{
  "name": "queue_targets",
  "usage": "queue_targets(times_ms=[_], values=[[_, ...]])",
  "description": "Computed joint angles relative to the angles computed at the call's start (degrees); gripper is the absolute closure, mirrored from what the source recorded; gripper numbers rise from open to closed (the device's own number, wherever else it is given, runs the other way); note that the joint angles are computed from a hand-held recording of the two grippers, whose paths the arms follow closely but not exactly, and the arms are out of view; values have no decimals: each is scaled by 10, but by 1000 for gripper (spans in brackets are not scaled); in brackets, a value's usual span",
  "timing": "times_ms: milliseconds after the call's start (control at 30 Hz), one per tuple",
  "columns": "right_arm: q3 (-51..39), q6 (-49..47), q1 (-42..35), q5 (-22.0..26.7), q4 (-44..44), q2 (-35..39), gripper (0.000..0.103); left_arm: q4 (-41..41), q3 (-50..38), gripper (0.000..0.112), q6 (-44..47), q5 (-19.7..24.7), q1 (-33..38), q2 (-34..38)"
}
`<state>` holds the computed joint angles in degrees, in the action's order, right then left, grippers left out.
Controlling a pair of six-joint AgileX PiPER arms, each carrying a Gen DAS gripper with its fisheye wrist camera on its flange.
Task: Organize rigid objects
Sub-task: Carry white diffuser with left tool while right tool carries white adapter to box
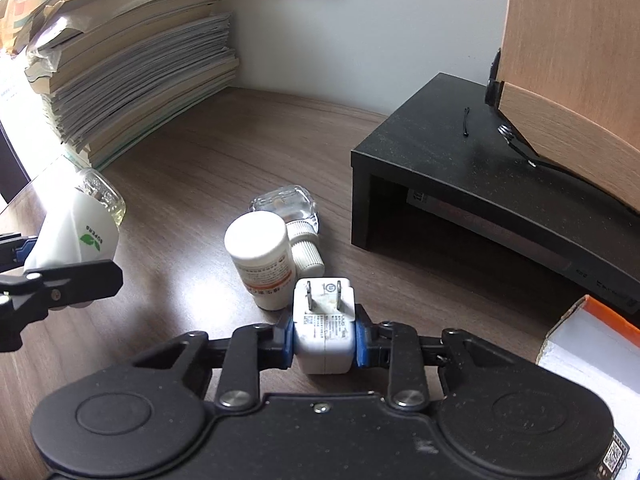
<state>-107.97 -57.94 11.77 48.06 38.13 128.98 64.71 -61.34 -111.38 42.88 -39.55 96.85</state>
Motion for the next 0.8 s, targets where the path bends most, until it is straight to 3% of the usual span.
queue_targets(times_ms=[500,800], values=[[268,-12,-94,-86,63,-235,69,-30,-118,45,53,64,-90,36],[339,-33,-240,-51,85,-327,68,-64,-264,45,130,70,-151,112]])
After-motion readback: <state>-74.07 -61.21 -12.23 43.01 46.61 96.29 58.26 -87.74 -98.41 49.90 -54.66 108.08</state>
